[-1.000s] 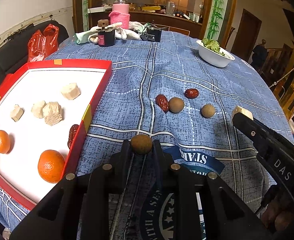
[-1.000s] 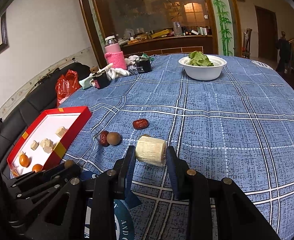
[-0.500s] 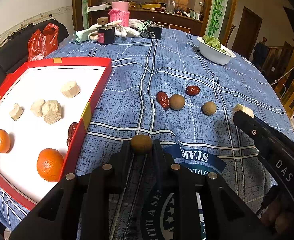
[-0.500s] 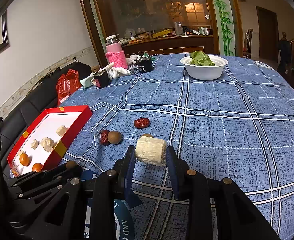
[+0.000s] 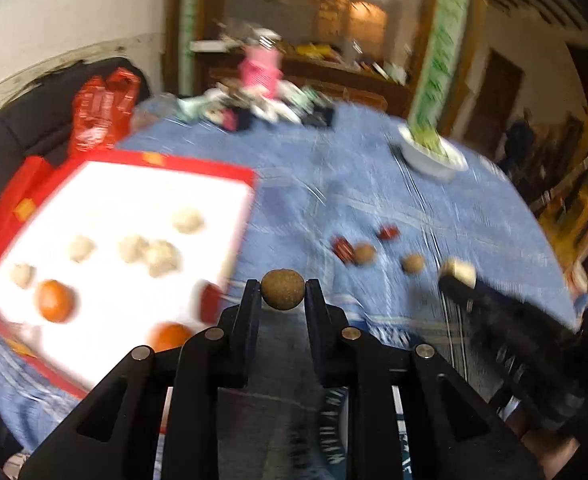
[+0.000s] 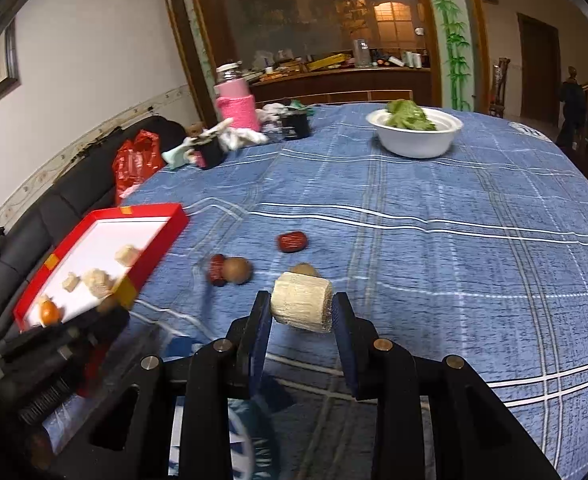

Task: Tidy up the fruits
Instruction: 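Carry round pastry and brown fruit into the red box and open both grippers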

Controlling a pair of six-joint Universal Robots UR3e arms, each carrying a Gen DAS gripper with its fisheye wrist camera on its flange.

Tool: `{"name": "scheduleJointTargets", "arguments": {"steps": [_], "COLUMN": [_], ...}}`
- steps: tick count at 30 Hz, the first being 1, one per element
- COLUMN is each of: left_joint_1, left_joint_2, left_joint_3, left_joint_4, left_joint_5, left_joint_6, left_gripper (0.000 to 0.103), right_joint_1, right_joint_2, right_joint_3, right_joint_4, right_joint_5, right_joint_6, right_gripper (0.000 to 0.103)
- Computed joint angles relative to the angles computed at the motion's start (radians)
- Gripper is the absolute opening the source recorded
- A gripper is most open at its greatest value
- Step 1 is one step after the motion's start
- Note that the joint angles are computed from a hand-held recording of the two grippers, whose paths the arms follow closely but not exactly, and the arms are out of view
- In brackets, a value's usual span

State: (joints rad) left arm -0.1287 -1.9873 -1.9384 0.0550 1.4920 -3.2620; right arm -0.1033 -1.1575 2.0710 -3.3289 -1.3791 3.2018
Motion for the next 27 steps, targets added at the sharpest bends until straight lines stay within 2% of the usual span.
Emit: {"name": "scheduleJointTargets", "arguments": {"steps": [4, 11, 20, 27], "left_joint_1": [0.117, 0.252, 0.31, 0.321], "left_joint_2": [0.074, 0.018, -0.031, -0.045], "left_joint_3": [-0.067, -0.03, 0.027, 0.039], "left_joint_4": [0.03, -0.027, -0.056, -0.073], "left_joint_5": [-0.001, 0.044, 0.036, 0.041], "left_joint_6": [-0.034, -0.036, -0.014, 0.0], "left_gripper": [0.02, 0.02, 0.02, 0.02], "right_joint_1": [0.095, 0.277, 0.397, 0.427], "right_joint_2": [0.016, 0.178, 0.367, 0.416], "right_joint_3": [-0.094, -0.415, -0.77, -0.859], "right_joint_4": [0.063, 0.196, 0.404, 0.489], "right_joint_5": [0.023, 0.056, 0.017, -0.011], "right_joint_6": [-0.017, -0.018, -0.026, -0.031], "right_gripper": [0.031, 0.031, 0.031, 0.031]}}
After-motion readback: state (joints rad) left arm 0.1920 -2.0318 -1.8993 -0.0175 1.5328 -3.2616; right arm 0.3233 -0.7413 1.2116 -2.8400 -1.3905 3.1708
